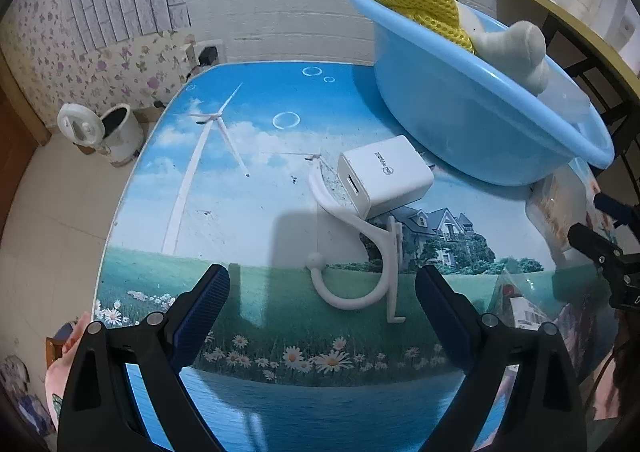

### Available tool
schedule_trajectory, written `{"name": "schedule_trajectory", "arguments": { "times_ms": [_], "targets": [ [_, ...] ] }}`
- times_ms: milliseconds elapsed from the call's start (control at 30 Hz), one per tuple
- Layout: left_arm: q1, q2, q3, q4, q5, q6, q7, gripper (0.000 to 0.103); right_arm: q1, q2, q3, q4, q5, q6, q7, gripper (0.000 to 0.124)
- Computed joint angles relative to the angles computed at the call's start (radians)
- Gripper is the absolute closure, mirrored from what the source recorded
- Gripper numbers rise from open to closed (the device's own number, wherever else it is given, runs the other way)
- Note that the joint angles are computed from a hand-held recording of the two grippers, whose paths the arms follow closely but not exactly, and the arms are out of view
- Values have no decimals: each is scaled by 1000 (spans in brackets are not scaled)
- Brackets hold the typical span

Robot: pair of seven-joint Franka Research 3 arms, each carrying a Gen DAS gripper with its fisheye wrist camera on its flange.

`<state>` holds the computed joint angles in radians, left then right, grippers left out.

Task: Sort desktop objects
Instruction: 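Grasp the white charger cable with the left gripper while the right gripper grasps the toothpick box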

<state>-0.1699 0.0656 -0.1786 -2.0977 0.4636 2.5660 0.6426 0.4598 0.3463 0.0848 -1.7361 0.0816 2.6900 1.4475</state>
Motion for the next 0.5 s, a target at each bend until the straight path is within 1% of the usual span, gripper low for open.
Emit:
{"name": "schedule_trajectory", "arguments": {
  "times_ms": [67, 167, 267, 300, 333, 400, 500],
  "targets": [
    [-7, 0, 1, -1, 53, -2, -25, 9, -1, 3, 2, -7, -5, 25, -17, 22],
    [-10, 1, -2, -5, 66, 9, -15, 9, -13, 16, 17, 0, 17, 40, -62, 22],
    [-13, -1, -1, -10, 87, 17, -29, 9, -6, 32, 14, 15, 13, 59, -86, 22],
    [-14, -2, 0, -14, 102, 25, -37, 13, -1, 37, 10, 21, 7, 61, -90, 22],
    [-14, -4, -1, -17, 109, 30, -37, 21, 2, 42, 9, 27, 4, 61, -96, 22],
    [-12, 0, -3, -16, 87, 35, -12, 32, 4, 52, 9, 41, 2, 55, -114, 22],
    [-13, -4, -1, -22, 103, 50, -31, 43, 7, 70, 8, 67, 7, 33, -124, 22]
  ]
}}
